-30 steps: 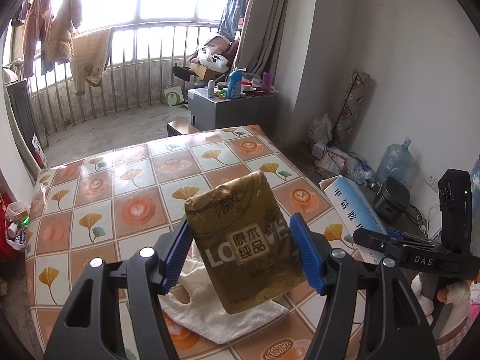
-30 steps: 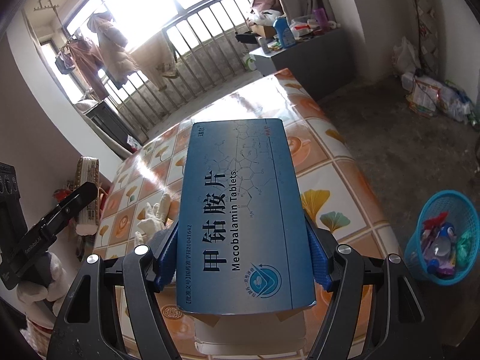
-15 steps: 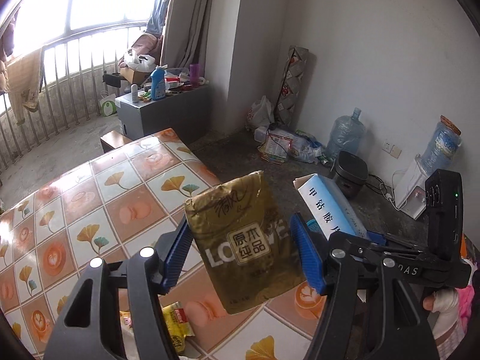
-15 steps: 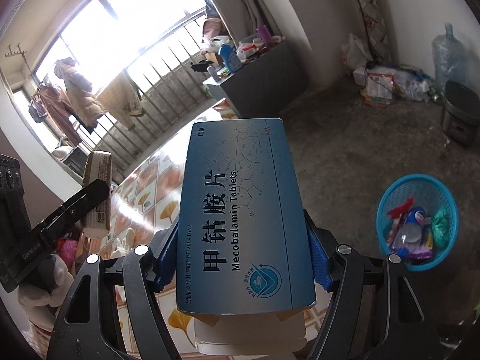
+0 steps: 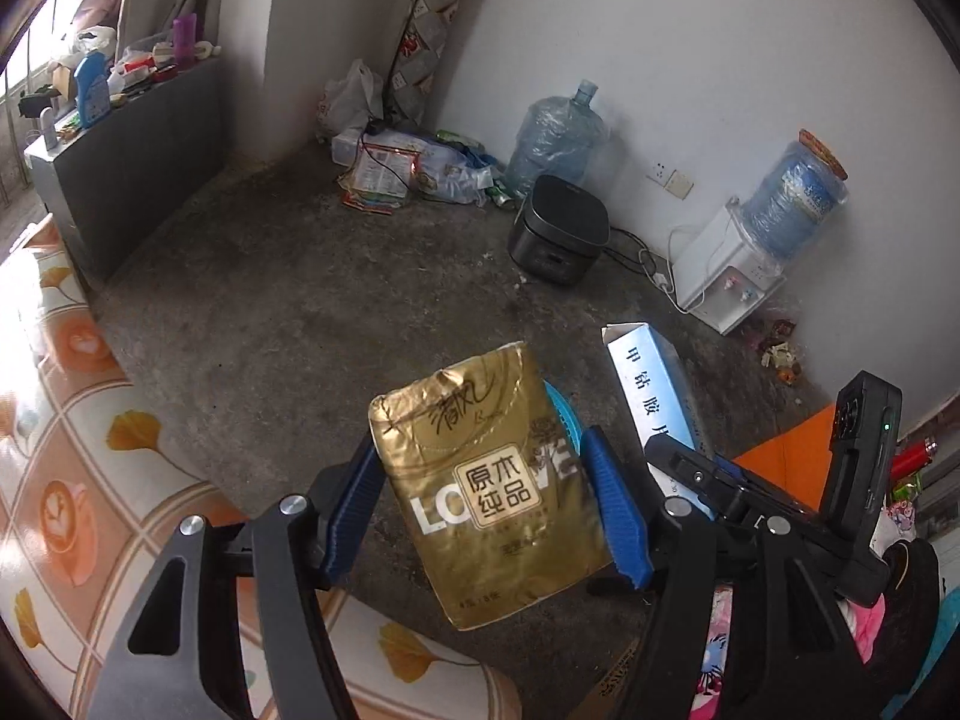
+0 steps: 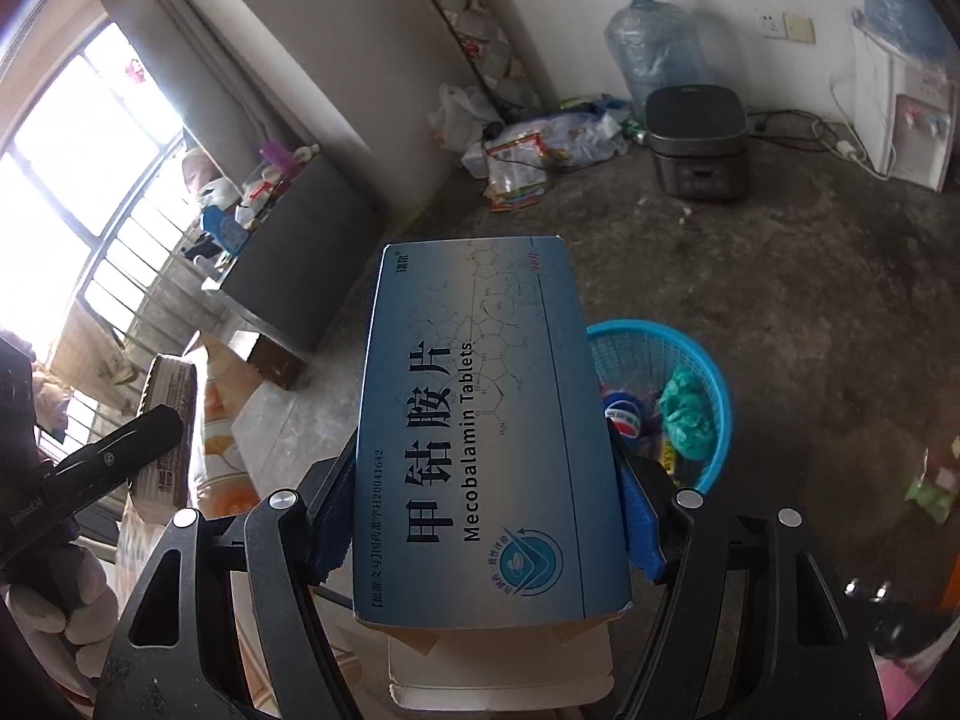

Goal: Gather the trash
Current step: 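Carry the box and packet to the blue basket and open both tools, then move both open tools back over the table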

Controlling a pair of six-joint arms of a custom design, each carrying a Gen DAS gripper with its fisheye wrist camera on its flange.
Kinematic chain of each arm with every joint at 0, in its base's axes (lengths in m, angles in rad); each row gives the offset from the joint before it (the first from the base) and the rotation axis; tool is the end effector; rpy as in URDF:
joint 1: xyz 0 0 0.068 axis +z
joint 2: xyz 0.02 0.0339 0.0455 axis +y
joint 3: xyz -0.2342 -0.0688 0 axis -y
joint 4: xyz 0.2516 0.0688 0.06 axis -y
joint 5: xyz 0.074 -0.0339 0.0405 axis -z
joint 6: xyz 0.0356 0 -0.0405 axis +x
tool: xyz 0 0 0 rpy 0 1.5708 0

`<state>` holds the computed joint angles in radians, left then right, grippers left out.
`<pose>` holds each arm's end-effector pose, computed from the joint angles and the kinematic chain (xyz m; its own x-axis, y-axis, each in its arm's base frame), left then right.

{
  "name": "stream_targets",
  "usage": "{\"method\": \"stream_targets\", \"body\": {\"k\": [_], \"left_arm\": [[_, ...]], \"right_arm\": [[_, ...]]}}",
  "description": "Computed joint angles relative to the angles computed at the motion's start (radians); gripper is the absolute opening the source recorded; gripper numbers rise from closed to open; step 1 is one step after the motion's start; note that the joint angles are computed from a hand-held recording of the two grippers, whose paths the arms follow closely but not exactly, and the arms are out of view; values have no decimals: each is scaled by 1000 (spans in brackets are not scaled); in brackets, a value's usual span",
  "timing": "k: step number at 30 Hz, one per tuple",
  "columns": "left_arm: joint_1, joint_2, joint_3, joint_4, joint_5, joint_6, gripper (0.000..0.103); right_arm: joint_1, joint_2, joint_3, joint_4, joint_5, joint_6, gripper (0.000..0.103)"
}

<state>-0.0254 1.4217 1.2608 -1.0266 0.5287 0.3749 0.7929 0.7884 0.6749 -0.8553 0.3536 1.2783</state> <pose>0.2818 -0.0251 0.2669 -0.7857 0.3362 -0.5193 0.5354 0.7901 -0.2984 0.1298 0.1142 0.2222 -0.6749 0.5949 -0.4366 0.4008 0.7923 0.4599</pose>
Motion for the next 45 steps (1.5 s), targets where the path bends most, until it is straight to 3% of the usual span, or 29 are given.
{"method": "stream_targets", "body": {"k": [4, 7, 11, 14, 17, 23, 29, 35, 42, 45], "left_arm": [[-159, 182, 66, 59, -62, -102, 66], [-232, 288, 99, 143, -97, -182, 75], [-271, 394, 137, 219, -170, -251, 79], [-244, 383, 126, 228, -154, -259, 79], [-205, 335, 104, 219, -153, -208, 79], [-110, 184, 70, 183, -110, -111, 79], [121, 29, 103, 24, 39, 76, 79], [492, 27, 251, -243, 160, 338, 79], [957, 157, 442, -418, 231, 581, 79], [1111, 230, 499, -439, 242, 639, 80]], "right_arm": [[-156, 12, -79, 93, -122, -80, 67], [-290, 46, -121, 186, -197, -168, 69], [-491, 164, -202, 351, -348, -259, 79], [-525, 219, -232, 378, -356, -253, 79], [-487, 126, -286, 352, -347, -198, 79], [-383, 72, -252, 286, -297, -136, 79], [-209, 120, -92, 240, -162, -149, 79], [27, 221, 113, 271, -22, -239, 79], [176, 416, 310, 408, -75, -370, 79], [217, 502, 381, 445, -128, -412, 78]]}}
